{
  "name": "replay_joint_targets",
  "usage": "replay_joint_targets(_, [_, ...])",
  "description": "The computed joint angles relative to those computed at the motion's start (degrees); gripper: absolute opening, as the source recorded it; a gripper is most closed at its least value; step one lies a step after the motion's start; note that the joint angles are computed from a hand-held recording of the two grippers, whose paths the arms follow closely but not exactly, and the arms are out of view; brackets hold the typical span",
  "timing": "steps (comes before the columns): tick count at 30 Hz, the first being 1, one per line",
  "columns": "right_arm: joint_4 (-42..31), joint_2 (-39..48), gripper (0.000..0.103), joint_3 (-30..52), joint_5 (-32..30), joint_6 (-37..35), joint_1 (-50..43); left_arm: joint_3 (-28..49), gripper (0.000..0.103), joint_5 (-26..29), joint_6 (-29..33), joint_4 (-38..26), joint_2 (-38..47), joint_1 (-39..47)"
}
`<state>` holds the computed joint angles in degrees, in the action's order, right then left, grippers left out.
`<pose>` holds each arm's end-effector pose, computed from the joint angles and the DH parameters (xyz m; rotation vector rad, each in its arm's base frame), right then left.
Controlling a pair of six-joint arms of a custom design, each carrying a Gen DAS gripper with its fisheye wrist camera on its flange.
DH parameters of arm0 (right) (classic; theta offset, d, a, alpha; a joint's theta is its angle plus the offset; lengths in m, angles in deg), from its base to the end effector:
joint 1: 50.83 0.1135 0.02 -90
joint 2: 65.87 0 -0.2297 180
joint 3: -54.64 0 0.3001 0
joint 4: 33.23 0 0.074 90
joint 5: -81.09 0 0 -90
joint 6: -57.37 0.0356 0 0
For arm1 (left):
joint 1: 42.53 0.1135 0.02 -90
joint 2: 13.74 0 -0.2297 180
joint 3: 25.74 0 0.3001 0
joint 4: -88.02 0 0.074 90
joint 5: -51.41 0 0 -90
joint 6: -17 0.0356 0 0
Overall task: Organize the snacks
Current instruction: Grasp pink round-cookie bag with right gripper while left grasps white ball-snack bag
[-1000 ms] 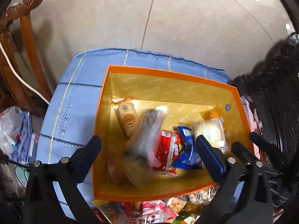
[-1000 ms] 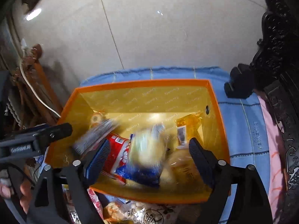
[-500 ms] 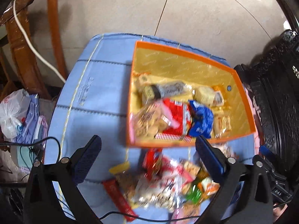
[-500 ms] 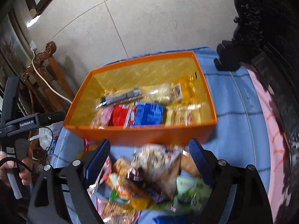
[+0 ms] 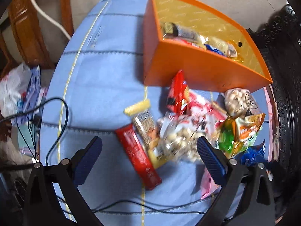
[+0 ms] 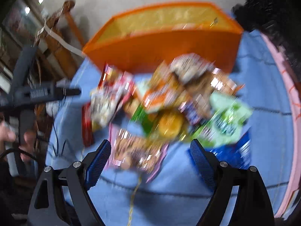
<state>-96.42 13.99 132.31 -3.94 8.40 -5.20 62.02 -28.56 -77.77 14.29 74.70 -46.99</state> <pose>0.2295 0.2302 0.2286 -0.0844 2.7510 0.3252 0.3416 -0.0329 0.2345 0.0267 2.8715 -0.2828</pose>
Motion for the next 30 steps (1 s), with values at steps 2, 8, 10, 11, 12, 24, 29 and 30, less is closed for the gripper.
replay_joint_targets(2, [1.9,2.5,0.087,0.0,-1.7,2.2,1.0,-1.0,0.099,-0.4,0.4,-0.7,-0.7,0.4])
replay_joint_targets(8, [3.4,11.7,0.088,4.2,-1.0,8.3,3.0,-2.7,0.099,-1.0,2.2,-1.0,-2.7,1.5])
replay_joint_targets(10, [2.7,14.7,0.090,6.5,0.3,9.0,3.7,-2.7,0.099,-0.8,2.8,-1.1,-3.0,1.8])
replay_joint_targets(11, [2.2,16.2,0.090,7.5,1.3,9.5,4.2,-2.7,0.099,-0.7,2.8,-1.2,-3.2,1.9])
replay_joint_targets(12, [0.8,18.5,0.090,9.3,2.5,9.4,4.7,-2.4,0.099,-0.6,3.0,-1.4,-3.0,2.0])
replay_joint_targets(24, [0.1,7.4,0.067,2.0,3.7,13.2,8.2,-2.1,0.099,0.2,1.5,-1.2,-1.5,-4.4])
replay_joint_targets(29, [-0.6,0.3,0.067,-3.9,3.5,14.9,7.2,-0.9,0.099,-1.8,-0.6,0.0,1.5,-9.5])
replay_joint_targets(30, [-0.8,-0.5,0.067,-4.5,3.8,15.5,7.4,-0.2,0.099,-1.7,-1.2,0.0,2.5,-10.4])
